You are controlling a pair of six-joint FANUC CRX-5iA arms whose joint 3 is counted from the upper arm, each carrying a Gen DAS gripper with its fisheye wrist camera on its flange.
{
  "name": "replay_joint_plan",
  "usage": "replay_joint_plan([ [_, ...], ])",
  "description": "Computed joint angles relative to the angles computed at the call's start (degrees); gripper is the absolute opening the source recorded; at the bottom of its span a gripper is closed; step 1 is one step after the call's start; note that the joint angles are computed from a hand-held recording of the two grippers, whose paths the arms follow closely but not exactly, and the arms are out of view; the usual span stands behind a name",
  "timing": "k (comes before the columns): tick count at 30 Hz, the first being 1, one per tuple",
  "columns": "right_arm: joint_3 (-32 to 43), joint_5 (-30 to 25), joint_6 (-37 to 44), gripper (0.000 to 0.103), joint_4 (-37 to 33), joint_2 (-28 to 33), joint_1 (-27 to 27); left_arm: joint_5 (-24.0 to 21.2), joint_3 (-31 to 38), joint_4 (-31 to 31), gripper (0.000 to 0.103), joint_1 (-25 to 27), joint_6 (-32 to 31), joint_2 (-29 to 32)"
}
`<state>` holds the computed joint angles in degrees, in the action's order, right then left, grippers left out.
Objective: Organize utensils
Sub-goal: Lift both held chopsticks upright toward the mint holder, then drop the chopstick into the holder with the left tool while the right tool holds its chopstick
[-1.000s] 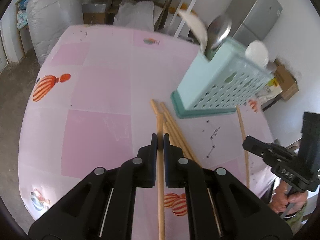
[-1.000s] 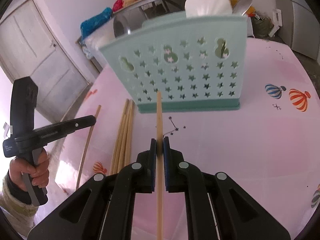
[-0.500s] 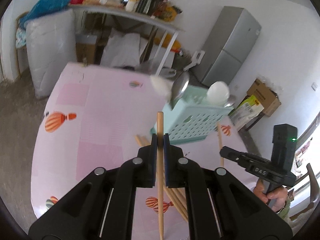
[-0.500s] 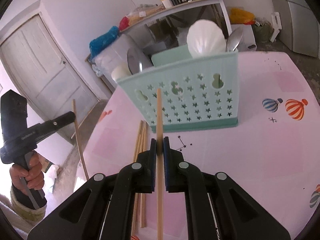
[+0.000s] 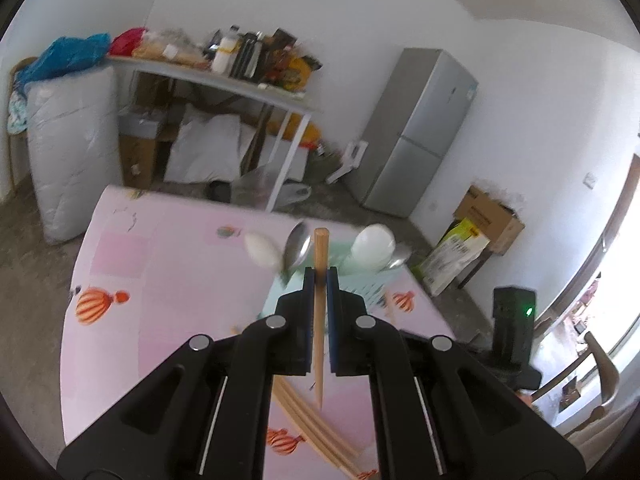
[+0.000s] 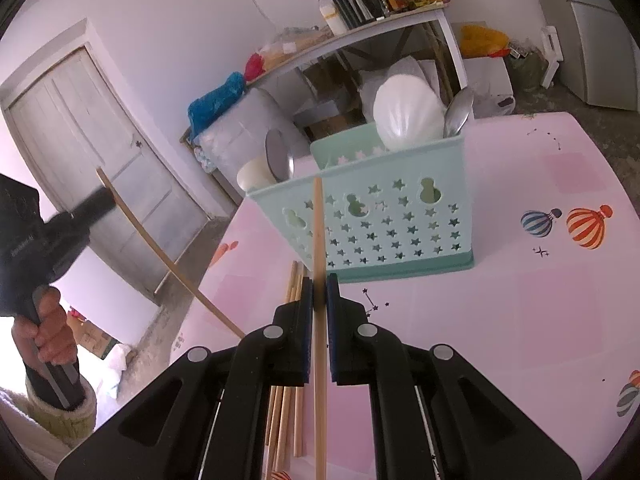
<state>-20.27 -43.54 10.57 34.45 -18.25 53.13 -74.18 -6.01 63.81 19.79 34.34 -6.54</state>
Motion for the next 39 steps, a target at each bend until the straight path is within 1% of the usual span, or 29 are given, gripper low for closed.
replay_joint_plan([
  [4,-0.90,0.31,-1.57,0.007,1.70,-0.78,0.03,0.98,1.67,3.27,0.004,-2.02,-0.29,1.21],
  [10,-1.54,-0.32,-3.36,0.007,3.55,-1.53,0.16,4.67,2.29,10.46,0.004,-6.35,-1.23,2.16],
  [14,-1.85,-0.50,-4.20,0.007,4.44,-1.79,0.40,8.11,2.23,14.30,0.004,-9.90,-1.77,2.71],
  [19,-2.32,-0.38,-4.56,0.007,4.68,-2.31,0.45,14.14,2.93,17.28,0.004,-13.93,-2.74,3.32],
  [22,-2.82,-0.21,-5.11,0.007,4.84,-2.72,0.49,18.82,2.66,18.51,0.004,-15.74,-4.24,2.96],
  [23,-2.77,-0.18,-5.02,0.007,4.74,-2.70,0.40,19.96,2.62,18.61,0.004,-16.22,-4.62,2.91],
  [26,-2.79,-0.01,-4.77,0.007,4.42,-2.81,0.13,27.05,1.74,17.86,0.004,-18.80,-6.91,2.21],
  [27,-2.84,0.03,-4.71,0.007,4.34,-2.90,0.07,28.73,1.38,17.55,0.004,-19.51,-7.40,1.96],
  [30,-2.82,-0.07,-4.63,0.007,4.22,-2.91,0.09,31.67,1.18,16.27,0.004,-20.97,-7.98,2.33],
  [32,-2.84,0.01,-4.45,0.007,3.98,-2.97,0.00,34.95,0.50,14.65,0.004,-22.53,-9.25,2.31],
  [35,-2.85,-0.01,-4.32,0.007,3.68,-3.07,-0.10,35.23,0.65,11.06,0.004,-22.77,-7.97,3.32],
  [37,-2.69,-0.33,-4.24,0.007,3.50,-3.05,-0.08,35.16,0.84,7.31,0.004,-22.73,-6.15,3.82],
  [39,-2.55,-0.69,-4.24,0.007,3.50,-3.07,-0.06,33.84,1.18,4.47,0.004,-22.29,-4.33,4.49],
])
